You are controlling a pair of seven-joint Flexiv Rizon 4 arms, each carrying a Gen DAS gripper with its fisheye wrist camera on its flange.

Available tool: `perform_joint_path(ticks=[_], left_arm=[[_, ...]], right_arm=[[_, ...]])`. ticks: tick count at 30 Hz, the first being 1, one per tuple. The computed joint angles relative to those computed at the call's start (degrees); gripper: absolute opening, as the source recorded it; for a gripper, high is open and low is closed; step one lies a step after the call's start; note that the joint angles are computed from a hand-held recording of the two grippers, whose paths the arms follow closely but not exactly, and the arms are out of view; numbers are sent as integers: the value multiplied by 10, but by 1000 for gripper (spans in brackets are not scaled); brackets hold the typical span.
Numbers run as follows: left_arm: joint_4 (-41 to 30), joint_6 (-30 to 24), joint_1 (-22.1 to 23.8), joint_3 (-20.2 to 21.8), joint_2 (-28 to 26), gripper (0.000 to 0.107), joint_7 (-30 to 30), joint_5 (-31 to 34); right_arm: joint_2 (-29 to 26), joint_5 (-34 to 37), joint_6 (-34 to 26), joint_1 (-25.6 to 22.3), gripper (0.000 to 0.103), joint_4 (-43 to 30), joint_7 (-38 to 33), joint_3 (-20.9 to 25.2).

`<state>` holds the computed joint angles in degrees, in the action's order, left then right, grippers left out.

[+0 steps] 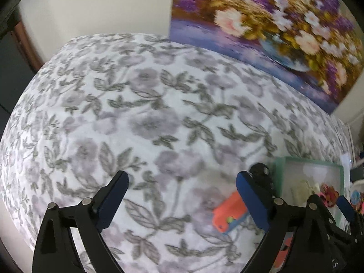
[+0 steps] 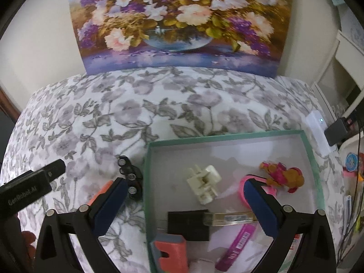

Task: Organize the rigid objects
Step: 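Withdraw both tools from the tray back toward the black car and orange block, then close left tool on the orange-blue block while right tool grips the black toy car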

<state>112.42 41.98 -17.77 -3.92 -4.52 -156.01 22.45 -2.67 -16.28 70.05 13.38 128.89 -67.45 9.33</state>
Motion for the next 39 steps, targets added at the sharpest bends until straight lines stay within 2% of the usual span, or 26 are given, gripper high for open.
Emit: perform_joint_path(ticks=[5, 13, 19, 26, 37, 38, 39], left_arm=[[13, 4, 6, 4, 10, 97, -12, 15], [41, 62, 17, 3, -24, 97, 75, -80], [22, 57, 4, 3, -52, 97, 118, -102], [3, 55, -13, 5, -73, 97, 144, -107], [-42, 28, -38, 3, -108, 96, 199, -107], [-45, 27, -40, 3, -110, 95, 202, -107], [-47, 26, -43, 3, -111, 88, 204, -108]], right_arm=[[-7, 20, -1, 8, 103, -8, -2, 7], [-22, 33, -11, 17, 103, -19, -5, 8], [-35, 34, -20, 12, 103, -27, 6, 0], [-42, 71, -34, -2, 103, -40, -4, -1], [-41, 56, -28, -6, 103, -37, 12, -6], [-41, 52, -27, -6, 103, -36, 15, -6], [-42, 50, -27, -5, 103, -35, 16, -6]])
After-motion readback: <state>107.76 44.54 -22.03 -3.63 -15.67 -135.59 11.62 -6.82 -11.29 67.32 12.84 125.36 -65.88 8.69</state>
